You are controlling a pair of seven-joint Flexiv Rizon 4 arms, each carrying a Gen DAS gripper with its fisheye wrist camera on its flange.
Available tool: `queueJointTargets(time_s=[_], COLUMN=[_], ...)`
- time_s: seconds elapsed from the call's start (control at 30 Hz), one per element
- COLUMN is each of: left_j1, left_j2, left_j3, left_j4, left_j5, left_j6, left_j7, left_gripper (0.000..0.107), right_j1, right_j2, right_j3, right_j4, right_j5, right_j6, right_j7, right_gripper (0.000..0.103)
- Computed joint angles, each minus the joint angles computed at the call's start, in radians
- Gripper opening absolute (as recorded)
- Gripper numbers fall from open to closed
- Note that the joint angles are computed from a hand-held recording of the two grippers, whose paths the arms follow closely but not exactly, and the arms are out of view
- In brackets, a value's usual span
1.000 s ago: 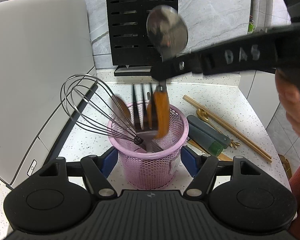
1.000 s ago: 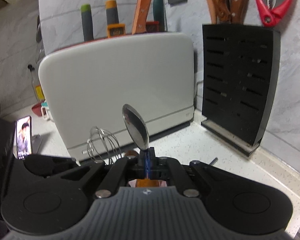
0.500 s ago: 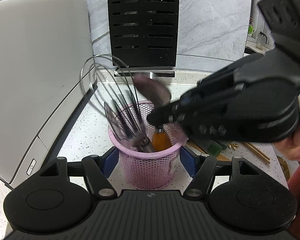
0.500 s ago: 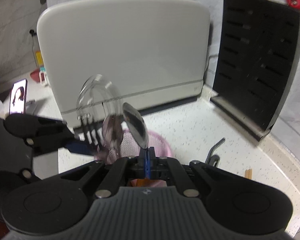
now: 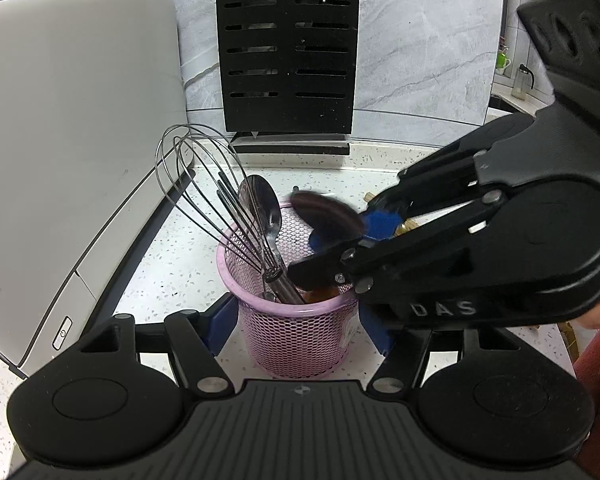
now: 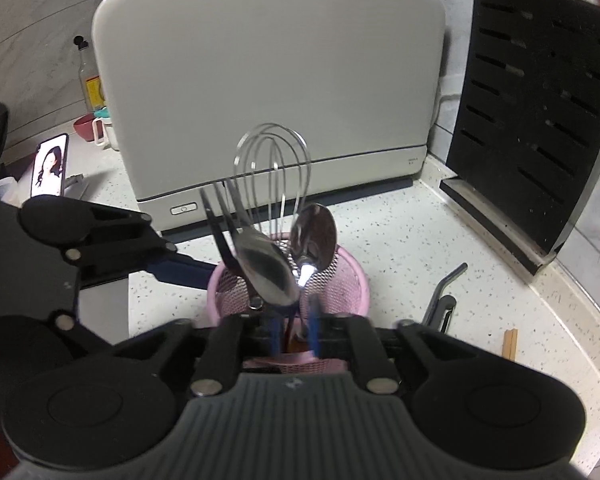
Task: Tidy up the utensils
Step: 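Lower the wooden-handled spoon into the pink cup and open the right tool, then move the right tool to the grey spatula and close on its handle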
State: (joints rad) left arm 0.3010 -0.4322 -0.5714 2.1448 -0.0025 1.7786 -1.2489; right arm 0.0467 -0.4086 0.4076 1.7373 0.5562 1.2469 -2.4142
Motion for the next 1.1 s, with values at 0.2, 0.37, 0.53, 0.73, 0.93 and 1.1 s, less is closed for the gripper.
queueJointTargets(time_s=[0.2, 0.37, 0.53, 0.73, 0.93, 1.1], left_j1=[0.002, 0.005, 0.004, 0.005, 0.006, 0.009], left_j2=[0.001, 0.000, 0.001, 0.001, 0.002, 0.001], left_j3=[-0.001, -0.004, -0.004, -0.005, -0.005, -0.008], left_j4=[-0.001, 0.000, 0.000, 0.000, 0.000, 0.001], left_j5=[-0.001, 0.000, -0.001, -0.002, -0.001, -0.001], left_j6=[-0.001, -0.001, -0.002, -0.002, -0.002, -0.002], left_j7=[0.000, 0.002, 0.001, 0.002, 0.003, 0.005], left_gripper=[0.077, 0.077, 0.077, 0.077, 0.077, 0.077], right_j1=[-0.009, -0.008, -0.012, -0.056, -0.085, -0.046], right_j2=[0.022, 0.041, 0.059, 0.084, 0.115, 0.121], right_j3=[-0.001, -0.009, -0.017, -0.009, -0.045, -0.109], right_j4=[0.004, 0.011, 0.016, -0.008, -0.052, -0.051], right_j5=[0.023, 0.050, 0.068, 0.151, 0.309, 0.307], right_j6=[-0.009, 0.006, 0.013, -0.033, -0.116, -0.104], right_j7=[-0.008, -0.011, -0.012, -0.066, -0.129, -0.076], right_gripper=[0.034, 0.045, 0.051, 0.056, 0.059, 0.059])
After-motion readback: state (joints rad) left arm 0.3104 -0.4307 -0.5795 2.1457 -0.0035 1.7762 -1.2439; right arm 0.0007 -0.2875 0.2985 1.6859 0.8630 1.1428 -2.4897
